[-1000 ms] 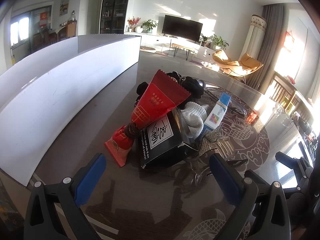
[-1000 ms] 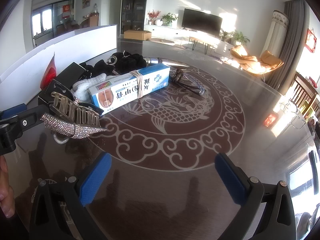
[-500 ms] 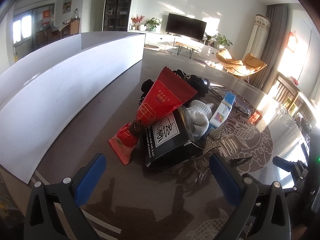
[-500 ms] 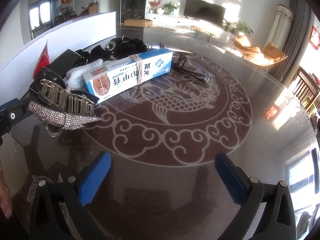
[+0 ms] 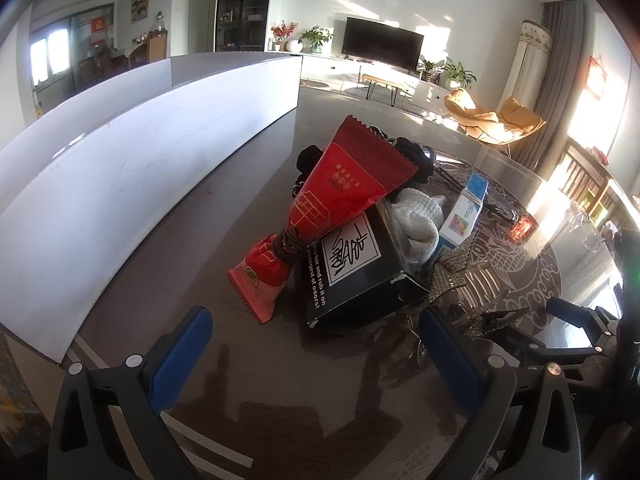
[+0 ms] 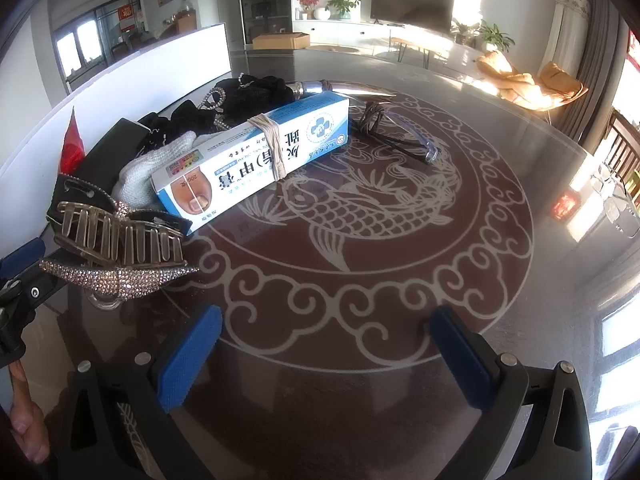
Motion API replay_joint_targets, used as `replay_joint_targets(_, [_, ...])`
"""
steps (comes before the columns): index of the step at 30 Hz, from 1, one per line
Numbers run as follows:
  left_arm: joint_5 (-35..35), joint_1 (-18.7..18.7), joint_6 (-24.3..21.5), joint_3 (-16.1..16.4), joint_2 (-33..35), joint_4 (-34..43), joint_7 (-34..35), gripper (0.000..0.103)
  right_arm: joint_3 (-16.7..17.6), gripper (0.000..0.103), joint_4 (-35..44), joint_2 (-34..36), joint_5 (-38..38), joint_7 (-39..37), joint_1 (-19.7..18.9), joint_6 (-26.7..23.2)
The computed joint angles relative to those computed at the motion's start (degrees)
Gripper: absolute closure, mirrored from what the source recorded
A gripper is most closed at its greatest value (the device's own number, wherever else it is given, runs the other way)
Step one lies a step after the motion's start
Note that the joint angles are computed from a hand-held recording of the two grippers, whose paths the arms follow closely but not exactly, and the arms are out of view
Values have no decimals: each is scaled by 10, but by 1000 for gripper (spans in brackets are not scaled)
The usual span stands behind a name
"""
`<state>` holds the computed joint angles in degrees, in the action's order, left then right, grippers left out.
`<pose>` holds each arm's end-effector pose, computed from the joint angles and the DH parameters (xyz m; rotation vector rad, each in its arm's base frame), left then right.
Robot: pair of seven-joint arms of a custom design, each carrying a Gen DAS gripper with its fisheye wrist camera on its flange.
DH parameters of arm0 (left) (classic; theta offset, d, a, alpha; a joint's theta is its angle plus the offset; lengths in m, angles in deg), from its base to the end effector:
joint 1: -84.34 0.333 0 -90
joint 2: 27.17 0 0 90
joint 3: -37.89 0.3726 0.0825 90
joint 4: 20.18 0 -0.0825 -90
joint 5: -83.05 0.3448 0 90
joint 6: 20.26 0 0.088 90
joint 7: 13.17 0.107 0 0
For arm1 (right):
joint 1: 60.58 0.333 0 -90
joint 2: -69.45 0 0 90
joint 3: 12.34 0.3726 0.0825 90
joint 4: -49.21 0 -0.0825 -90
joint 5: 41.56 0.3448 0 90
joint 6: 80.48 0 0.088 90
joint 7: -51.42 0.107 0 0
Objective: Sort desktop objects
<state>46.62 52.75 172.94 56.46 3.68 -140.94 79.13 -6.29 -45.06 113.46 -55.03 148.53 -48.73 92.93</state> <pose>0.6116 -0.1020 0.3397 -2.0322 1.4955 -0.7454 0.7064 0.2257 0.3064 -2.1355 1.4773 -0.4873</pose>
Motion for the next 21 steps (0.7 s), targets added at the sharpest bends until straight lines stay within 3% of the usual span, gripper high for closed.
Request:
replay_joint_targets(4, [9, 49, 22, -55, -12, -9, -2, 0, 0, 0, 0, 0, 0, 0, 0, 0])
replay_joint_targets(6, [8, 57, 30, -67, -15, -11, 6, 0, -1, 0, 0, 0, 0, -1, 1, 1])
replay_joint_targets(12, [-9, 50, 28, -69, -16, -7, 36, 0, -1, 0, 0, 0, 1, -1, 1, 0])
replay_joint_targets(17, [-27, 26, 14, -39, -13, -3, 36, 0, -1, 0, 1, 0, 1, -1, 0, 0])
replay_joint_targets(21, [-19, 66, 19, -75, -20, -7, 19, 0, -1, 0, 1, 0, 1, -1, 0, 0])
